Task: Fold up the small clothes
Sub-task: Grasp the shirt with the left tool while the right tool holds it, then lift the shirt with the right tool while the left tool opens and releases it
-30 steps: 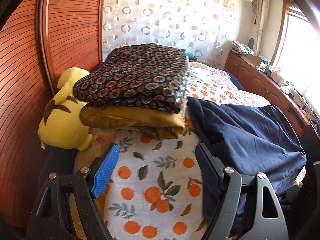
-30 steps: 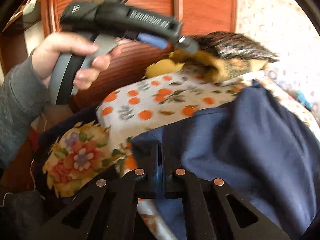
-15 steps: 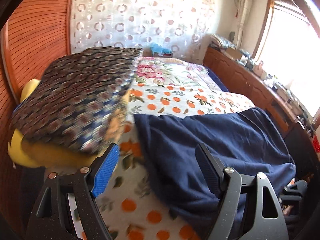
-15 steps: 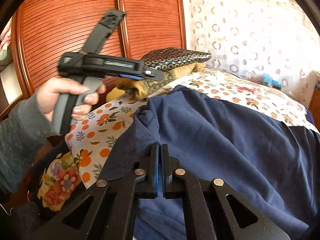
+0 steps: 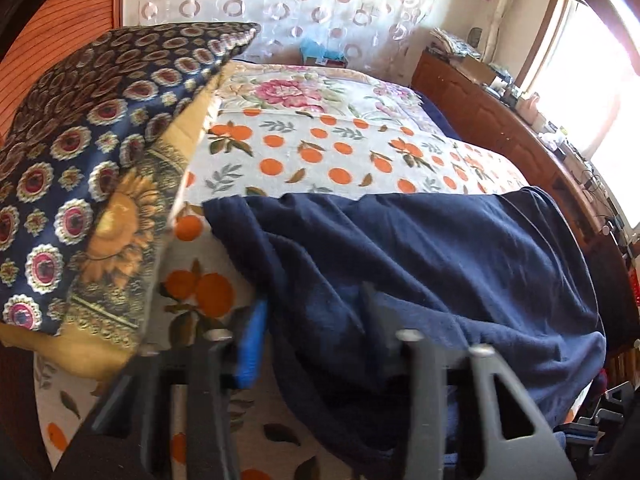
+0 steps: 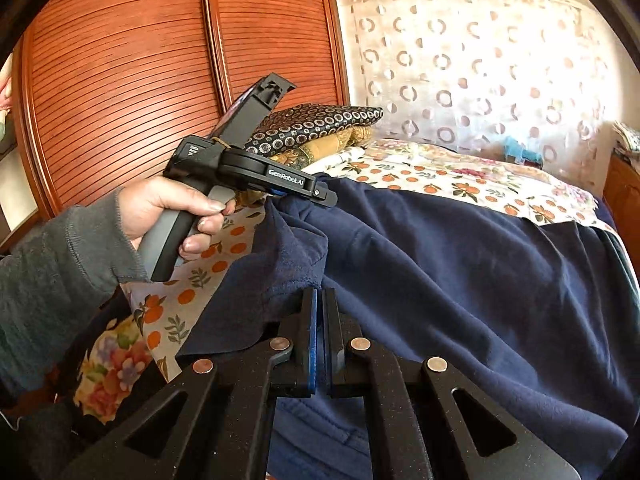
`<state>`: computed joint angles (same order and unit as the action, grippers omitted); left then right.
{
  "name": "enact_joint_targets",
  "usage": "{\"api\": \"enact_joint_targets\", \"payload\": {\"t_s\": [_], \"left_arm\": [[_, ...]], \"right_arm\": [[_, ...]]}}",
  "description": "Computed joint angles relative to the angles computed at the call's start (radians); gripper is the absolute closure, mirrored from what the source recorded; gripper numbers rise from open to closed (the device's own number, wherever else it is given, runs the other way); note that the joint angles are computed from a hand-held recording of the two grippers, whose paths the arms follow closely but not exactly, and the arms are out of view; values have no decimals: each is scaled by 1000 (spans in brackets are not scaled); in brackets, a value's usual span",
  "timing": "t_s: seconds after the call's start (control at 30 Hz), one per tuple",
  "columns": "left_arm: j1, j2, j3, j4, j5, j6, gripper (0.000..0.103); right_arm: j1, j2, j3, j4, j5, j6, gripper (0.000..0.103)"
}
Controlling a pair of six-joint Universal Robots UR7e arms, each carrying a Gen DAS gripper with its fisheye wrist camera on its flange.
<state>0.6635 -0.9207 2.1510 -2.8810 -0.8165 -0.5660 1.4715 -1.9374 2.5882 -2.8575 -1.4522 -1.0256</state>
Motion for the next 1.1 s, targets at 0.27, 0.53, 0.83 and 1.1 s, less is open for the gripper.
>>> {"api": "enact_joint_targets", "payload": {"t_s": [0.27,0.53,0.83,1.1], "left_arm": [[-79,31,-49,-2,-8,52,91],[-158,162,-245,20,-34,175,91],[-185,371,-533,91,-142,250,91],[-210,559,-780,215,-166,294,91]], "right_arm": [[-97,-90,6,57,84,-28,101],[-277,-297,-20,204,206,-68,101],[-713,-580,-101,521,503,-217,101],[-1102,-737,-177,896,756,-458,101]]}}
